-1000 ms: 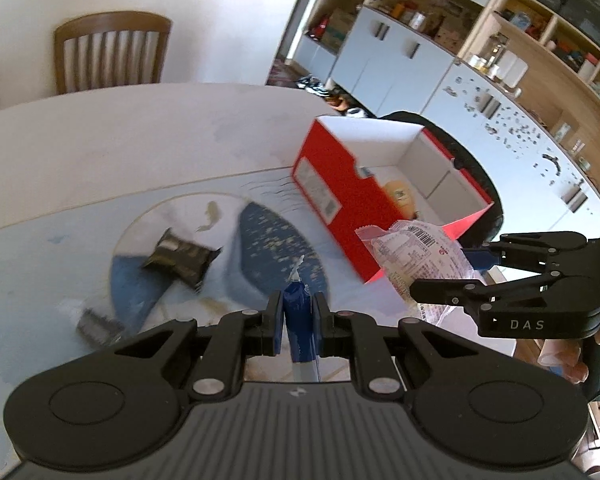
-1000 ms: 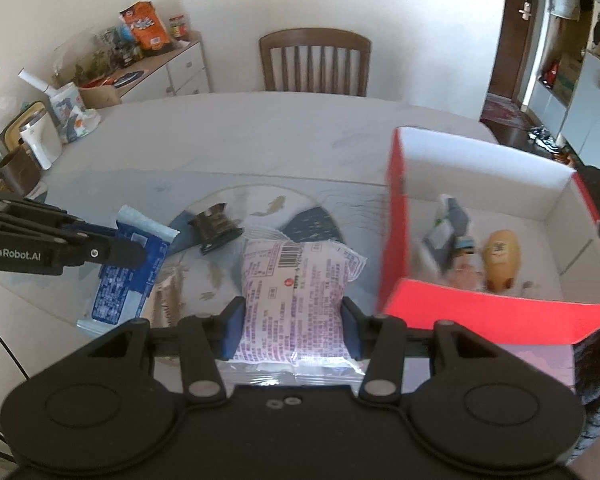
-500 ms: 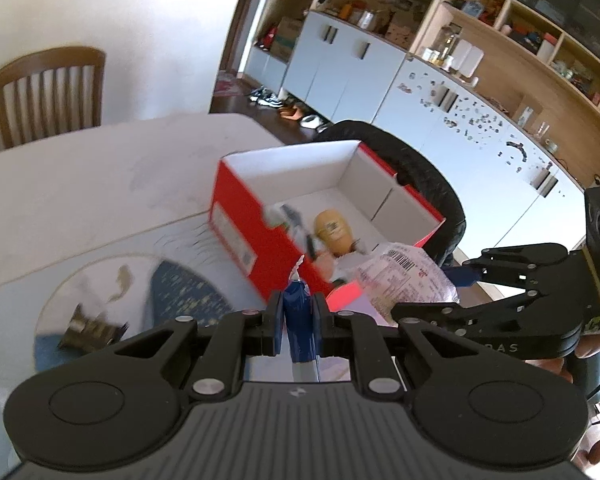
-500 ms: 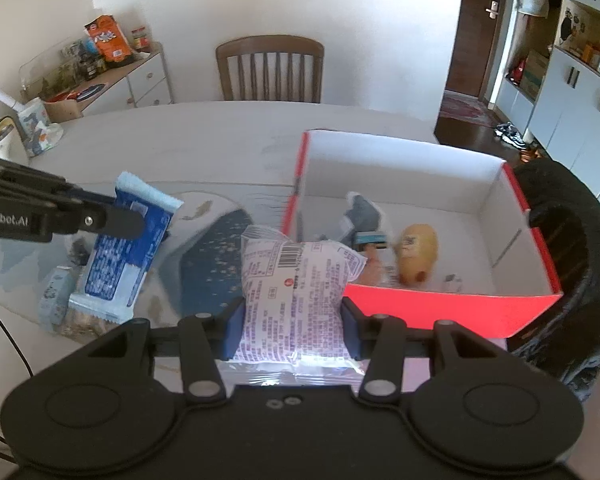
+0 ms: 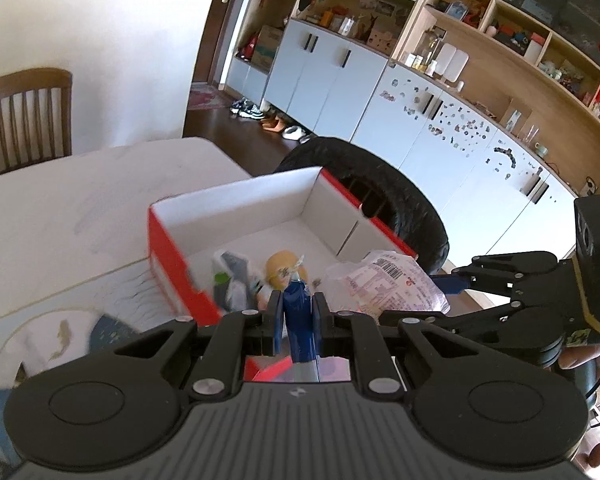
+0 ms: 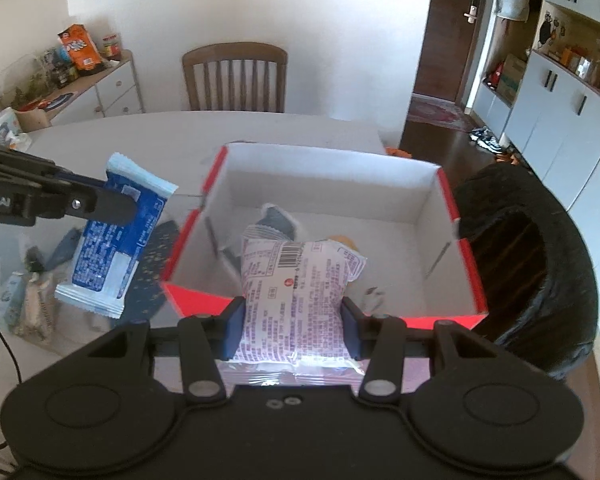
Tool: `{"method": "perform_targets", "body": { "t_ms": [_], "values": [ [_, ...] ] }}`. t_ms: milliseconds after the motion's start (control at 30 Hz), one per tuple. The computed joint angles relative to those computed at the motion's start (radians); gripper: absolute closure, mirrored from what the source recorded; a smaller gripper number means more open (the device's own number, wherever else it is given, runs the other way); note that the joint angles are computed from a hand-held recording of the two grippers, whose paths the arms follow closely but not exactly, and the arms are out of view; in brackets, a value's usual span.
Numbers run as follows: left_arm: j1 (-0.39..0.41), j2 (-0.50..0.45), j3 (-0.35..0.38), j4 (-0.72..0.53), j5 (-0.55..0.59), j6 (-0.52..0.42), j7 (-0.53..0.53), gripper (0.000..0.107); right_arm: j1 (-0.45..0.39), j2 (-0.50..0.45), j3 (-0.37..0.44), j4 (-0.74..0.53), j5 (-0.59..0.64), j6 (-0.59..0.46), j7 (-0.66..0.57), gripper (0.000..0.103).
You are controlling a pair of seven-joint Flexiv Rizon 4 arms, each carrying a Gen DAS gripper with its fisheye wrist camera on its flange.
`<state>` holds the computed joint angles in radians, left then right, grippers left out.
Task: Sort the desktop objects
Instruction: 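Lift and carry the blue wrapper and pink-white bag in both tools into the red box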
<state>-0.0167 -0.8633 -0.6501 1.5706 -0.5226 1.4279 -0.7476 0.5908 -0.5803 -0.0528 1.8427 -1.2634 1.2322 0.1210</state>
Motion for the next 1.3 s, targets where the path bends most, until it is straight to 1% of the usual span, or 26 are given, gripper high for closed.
{"method": "perform_targets", "body": {
  "t_ms": [233, 467, 633, 833, 967, 1100, 1233, 1300],
  "values": [
    [-0.109, -0.048, 0.084, -0.141, 0.005, -0.058, -0.043, 0.093, -0.042, 0.006, -0.015, 0.007, -0.035, 0.022, -0.013, 0.055],
    [-0.199, -0.115, 0.165, -0.292, -0.004, -0.136, -0.093, 0.093, -0.073, -0.016, -0.022, -0.016, -0.016, 0.038, -0.064, 0.055],
    [-0.260, -0.175, 0.237, -0.417, 0.012, -0.189, -0.140, 0.093, -0.089, -0.040, -0.048, -0.035, -0.007, 0.070, -0.087, 0.055],
    [-0.331, -0.252, 0.344, -0.570, 0.065, -0.259, -0.240, 0.093, -0.093, -0.095, -0.067, -0.079, 0.085, 0.087, -0.180, 0.055],
    [-0.353, -0.291, 0.384, -0.643, 0.101, -0.307, -0.292, 0.093, -0.084, -0.134, -0.091, -0.107, 0.146, 0.116, -0.235, 0.055],
    [-0.365, -0.327, 0.400, -0.700, 0.126, -0.340, -0.328, 0.093, -0.079, -0.167, -0.094, -0.124, 0.240, 0.138, -0.309, 0.055],
    [-0.385, -0.371, 0.431, -0.777, 0.157, -0.379, -0.359, 0.093, -0.073, -0.197, -0.086, -0.141, 0.317, 0.140, -0.396, 0.055],
    [-0.394, -0.393, 0.446, -0.817, 0.171, -0.402, -0.375, 0.093, -0.069, -0.210, -0.080, -0.154, 0.354, 0.123, -0.443, 0.055]
  ]
}}
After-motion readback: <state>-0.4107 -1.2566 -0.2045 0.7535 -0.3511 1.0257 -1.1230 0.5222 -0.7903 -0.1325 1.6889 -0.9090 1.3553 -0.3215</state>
